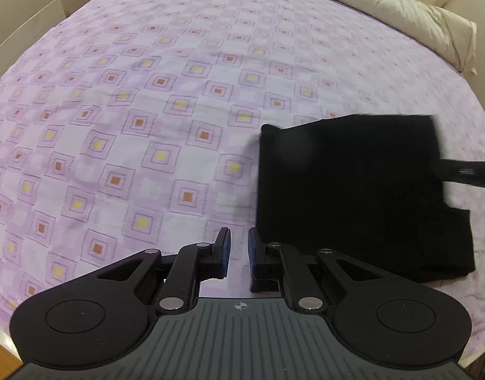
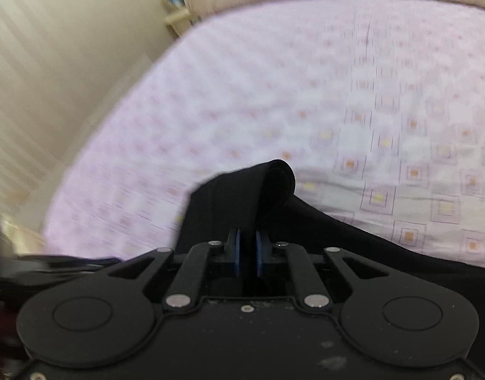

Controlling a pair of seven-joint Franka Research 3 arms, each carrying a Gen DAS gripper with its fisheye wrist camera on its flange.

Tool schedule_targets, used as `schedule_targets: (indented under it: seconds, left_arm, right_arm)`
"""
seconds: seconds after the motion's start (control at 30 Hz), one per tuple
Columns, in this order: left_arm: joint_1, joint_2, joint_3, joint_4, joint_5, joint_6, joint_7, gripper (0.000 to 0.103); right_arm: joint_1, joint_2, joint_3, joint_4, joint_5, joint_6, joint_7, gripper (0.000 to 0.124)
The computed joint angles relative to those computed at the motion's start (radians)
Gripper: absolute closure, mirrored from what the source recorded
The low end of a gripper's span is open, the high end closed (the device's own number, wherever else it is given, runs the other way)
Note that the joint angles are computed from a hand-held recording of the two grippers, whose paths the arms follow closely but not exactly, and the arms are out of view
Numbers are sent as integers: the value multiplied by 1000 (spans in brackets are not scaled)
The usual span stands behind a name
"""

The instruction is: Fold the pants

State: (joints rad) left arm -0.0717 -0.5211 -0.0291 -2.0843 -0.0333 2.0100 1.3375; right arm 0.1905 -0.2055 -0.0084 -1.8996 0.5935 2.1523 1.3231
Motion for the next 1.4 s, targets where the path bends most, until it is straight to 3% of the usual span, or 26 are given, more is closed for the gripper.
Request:
schedule_targets:
  seconds: [0.1, 0.27, 0.47, 0.53, 0.6, 0.63, 0.7, 1.13, 1.2, 1.23, 1.27, 1.33, 1.4]
  left_arm:
    - [-12, 18, -14, 14, -9, 10, -8, 92]
    - [-53, 55, -43, 40, -29, 32, 3, 92]
    - [-104, 114, -83, 85, -50, 69, 9, 92]
    - [-118, 135, -94, 101, -49, 76, 13, 92]
    - [-130, 154, -103, 115, -54, 82, 15, 92]
    - [-134, 160, -107, 119, -55, 83, 15, 92]
    - [-141, 178, -117, 132, -50, 76, 12, 92]
    - [-137, 227, -139, 177, 2, 9, -54, 92]
    - [-135, 221, -140, 176, 12, -5, -63, 92]
    - [-135, 219, -141, 175, 17, -10, -68, 92]
    - [-134, 217, -141, 174, 22, -16, -71, 92]
    - [-133, 215, -140, 175, 28, -25, -78, 92]
    - [-131, 218, -138, 178, 30, -29, -81, 92]
  right_arm:
    - [-25, -85, -28, -23, -2, -28, 0, 114]
    - [-118, -177, -59, -78, -156, -62, 46, 117]
    - [-214, -175, -66, -175, -323, -36, 95, 117]
    - [-221, -158, -87, -185, -307, -49, 86, 114]
    - [-221, -168, -103, -210, -270, -24, 56, 102]
    - [-224, -172, -102, -218, -267, -17, 50, 72]
    - [-220, -171, -111, -231, -231, -12, 32, 49]
    - [-224, -83, -150, -276, -30, -14, -97, 47]
    - [-230, -66, -159, -274, 7, -25, -113, 54]
    - [-232, -62, -160, -270, 21, -35, -122, 87]
    - [-236, -56, -159, -259, 22, -53, -121, 101]
    - [-242, -52, -156, -241, 28, -84, -115, 110]
    - [-239, -64, -157, -226, 53, -106, -139, 110]
